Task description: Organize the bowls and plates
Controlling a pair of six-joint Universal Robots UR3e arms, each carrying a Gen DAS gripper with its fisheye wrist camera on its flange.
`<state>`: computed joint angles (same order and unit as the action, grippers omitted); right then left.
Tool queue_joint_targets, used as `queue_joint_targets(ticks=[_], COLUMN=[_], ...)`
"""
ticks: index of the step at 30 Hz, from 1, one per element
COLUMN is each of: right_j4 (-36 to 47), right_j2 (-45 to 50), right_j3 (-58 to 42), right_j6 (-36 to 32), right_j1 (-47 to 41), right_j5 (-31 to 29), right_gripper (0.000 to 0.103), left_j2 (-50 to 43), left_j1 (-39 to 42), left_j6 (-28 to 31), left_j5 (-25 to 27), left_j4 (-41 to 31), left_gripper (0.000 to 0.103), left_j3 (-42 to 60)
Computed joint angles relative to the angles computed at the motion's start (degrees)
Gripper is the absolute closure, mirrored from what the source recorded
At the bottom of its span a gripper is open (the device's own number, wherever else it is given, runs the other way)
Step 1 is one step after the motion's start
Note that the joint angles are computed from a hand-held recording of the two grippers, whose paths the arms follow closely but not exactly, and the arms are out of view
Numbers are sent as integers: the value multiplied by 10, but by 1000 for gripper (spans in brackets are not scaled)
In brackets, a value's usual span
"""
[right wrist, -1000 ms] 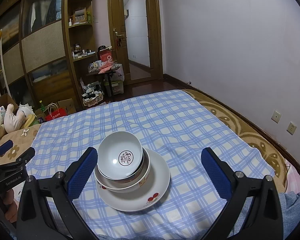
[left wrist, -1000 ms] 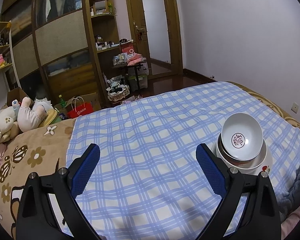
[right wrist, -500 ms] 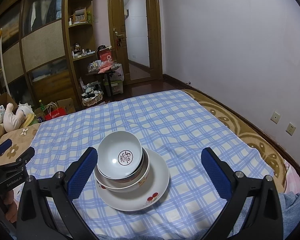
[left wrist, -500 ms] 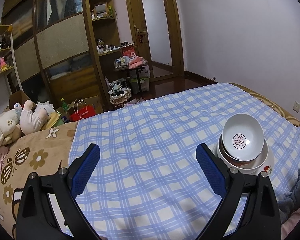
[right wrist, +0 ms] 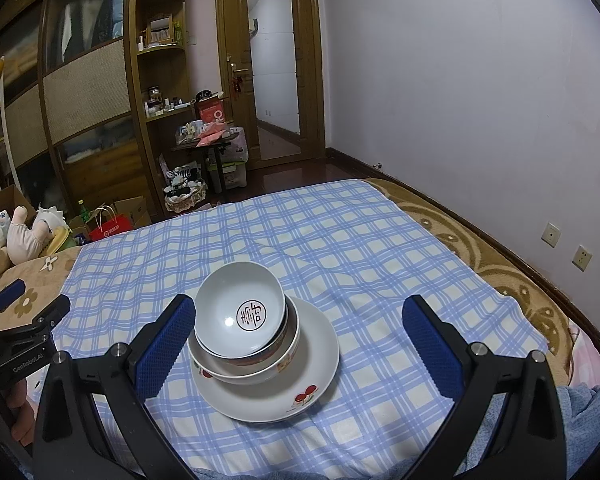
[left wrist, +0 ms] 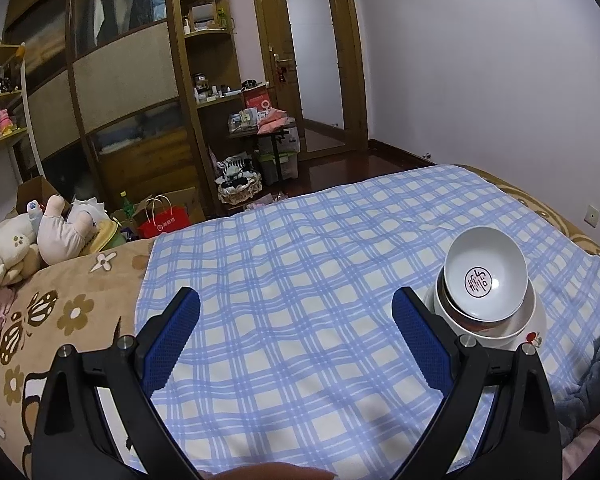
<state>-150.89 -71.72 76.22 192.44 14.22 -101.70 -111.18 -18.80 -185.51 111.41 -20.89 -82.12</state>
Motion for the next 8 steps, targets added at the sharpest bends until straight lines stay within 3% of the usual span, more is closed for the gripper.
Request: queue_joint_targets(ticks=[8], right_j4=[-1], right_j2=[0], right_j3=[1], right_j6=[0], right_j1=[-1], right_j5=[2], right_gripper=[0], left_j2=[-1], left_j1=[0], left_j6=[0], left_j5=[-1], left_j4=[2], left_gripper=[7], left_j3=[-1])
